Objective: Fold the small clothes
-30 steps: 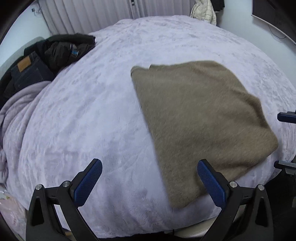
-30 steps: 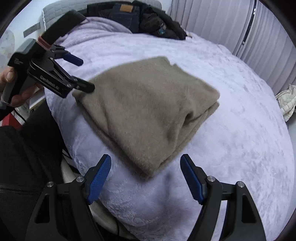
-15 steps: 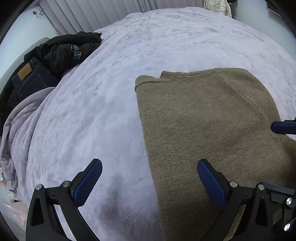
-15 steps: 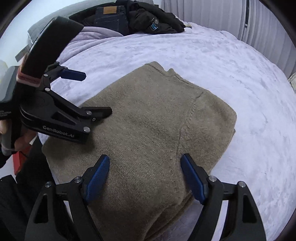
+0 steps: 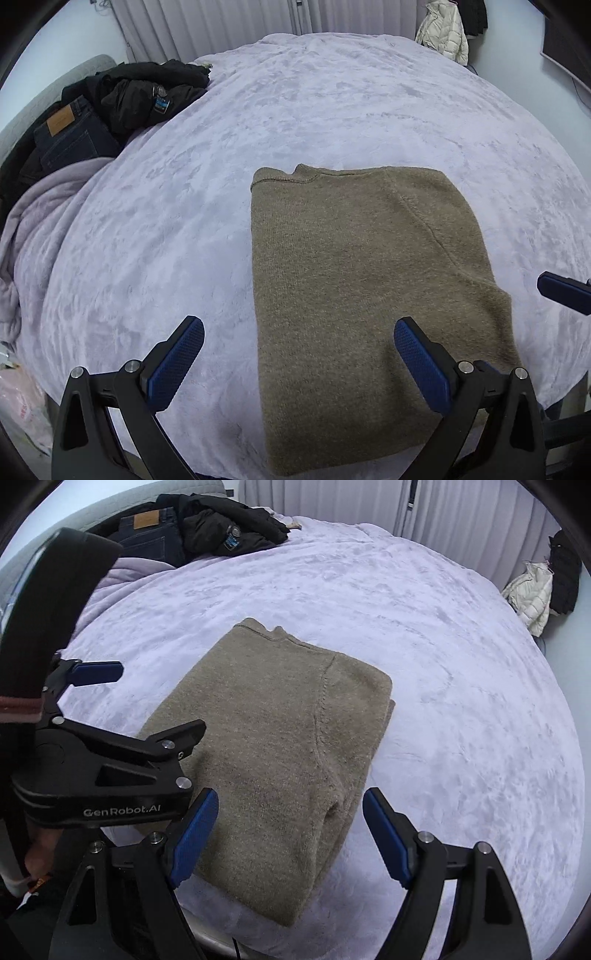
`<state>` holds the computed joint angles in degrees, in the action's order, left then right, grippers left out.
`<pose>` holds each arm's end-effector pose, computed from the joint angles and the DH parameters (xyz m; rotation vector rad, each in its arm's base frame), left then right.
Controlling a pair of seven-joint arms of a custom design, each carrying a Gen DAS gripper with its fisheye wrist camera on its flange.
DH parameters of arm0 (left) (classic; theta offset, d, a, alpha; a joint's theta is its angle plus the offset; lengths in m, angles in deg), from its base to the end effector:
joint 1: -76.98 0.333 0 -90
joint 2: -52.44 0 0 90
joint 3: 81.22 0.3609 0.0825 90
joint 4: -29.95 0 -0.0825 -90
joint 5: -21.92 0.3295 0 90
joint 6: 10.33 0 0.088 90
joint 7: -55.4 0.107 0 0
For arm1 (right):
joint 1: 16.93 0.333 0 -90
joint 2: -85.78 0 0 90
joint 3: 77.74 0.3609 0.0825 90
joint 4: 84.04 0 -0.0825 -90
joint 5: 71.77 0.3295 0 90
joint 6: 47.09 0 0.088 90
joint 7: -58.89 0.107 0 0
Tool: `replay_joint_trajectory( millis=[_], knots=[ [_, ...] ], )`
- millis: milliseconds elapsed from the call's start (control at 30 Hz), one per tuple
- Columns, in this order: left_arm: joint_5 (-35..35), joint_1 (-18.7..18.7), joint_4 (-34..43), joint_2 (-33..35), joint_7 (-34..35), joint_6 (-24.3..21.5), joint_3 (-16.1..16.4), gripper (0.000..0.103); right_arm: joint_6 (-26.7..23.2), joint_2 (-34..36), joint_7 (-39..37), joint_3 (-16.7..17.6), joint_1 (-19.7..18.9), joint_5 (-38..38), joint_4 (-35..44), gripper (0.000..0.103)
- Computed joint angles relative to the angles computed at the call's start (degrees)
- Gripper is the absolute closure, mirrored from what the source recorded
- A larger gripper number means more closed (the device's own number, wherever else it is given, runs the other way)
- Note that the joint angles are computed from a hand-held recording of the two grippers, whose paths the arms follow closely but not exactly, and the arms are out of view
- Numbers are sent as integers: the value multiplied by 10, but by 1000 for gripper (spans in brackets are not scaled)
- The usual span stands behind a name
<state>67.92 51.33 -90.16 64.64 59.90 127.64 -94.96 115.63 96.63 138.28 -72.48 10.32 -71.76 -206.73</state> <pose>0.4362 -0.3433 0.4141 -2.0895 1.6519 -0.3527 0.4853 0.3057 0.4547 -2.4603 1.0759 -0.3732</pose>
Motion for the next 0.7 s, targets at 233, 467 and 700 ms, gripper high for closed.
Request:
replay_joint_trajectory(
  millis=[233,467,700],
  knots=[
    [41,-20,-17,-13,-151,-53,8,0,-37,3,183,-51,46,-198,11,20],
    [3,14,-43,-15,-139,22,-3,0,-50,22,188,-31,28,-177,19,20],
    [-10,10,-33,2,-125,21,1,0,-61,32,188,-33,26,-160,30,20]
  ],
)
